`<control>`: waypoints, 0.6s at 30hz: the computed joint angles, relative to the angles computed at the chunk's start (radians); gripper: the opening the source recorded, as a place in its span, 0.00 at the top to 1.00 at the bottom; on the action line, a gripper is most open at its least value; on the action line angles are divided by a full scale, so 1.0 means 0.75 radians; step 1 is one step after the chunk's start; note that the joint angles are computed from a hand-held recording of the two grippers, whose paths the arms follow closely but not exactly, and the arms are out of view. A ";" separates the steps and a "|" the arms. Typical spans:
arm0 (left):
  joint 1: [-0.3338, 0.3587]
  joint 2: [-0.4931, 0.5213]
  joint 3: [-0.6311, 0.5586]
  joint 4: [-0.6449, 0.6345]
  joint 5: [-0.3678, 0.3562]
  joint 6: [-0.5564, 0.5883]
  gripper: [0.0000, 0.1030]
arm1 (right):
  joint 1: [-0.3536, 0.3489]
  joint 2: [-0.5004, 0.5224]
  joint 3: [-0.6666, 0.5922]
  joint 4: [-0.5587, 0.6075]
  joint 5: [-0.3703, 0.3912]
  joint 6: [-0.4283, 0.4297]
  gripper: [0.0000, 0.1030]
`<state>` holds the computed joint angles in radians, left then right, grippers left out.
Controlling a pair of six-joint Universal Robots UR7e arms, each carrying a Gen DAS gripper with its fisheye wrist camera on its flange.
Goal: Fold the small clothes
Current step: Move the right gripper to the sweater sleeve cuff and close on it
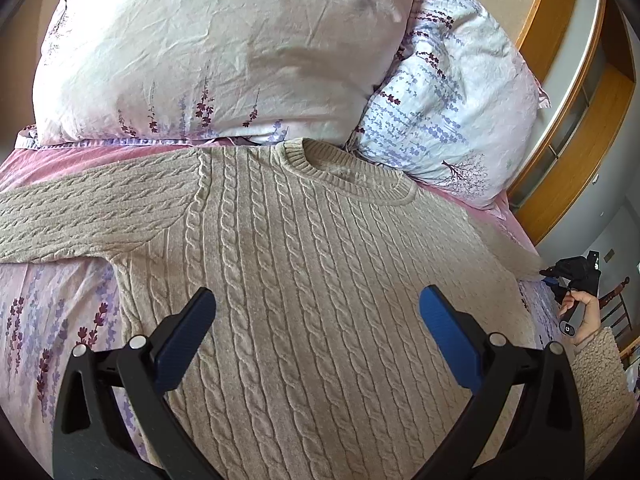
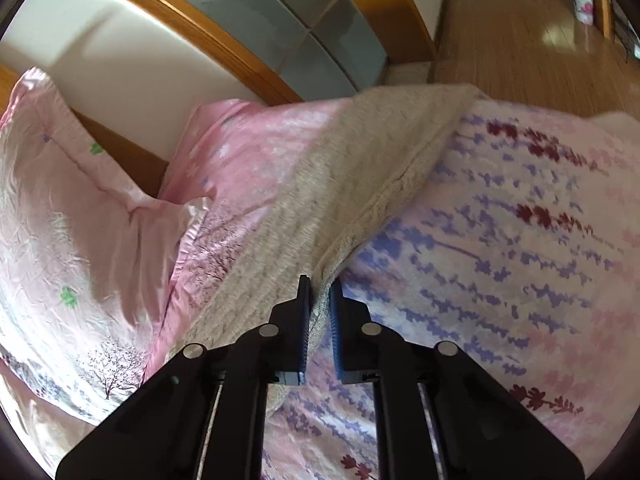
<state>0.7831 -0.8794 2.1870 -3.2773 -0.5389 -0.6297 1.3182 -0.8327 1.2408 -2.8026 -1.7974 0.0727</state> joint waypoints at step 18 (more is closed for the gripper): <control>-0.012 0.012 0.018 -0.095 0.047 0.061 0.02 | 0.239 -0.068 0.355 0.100 0.359 -0.733 0.92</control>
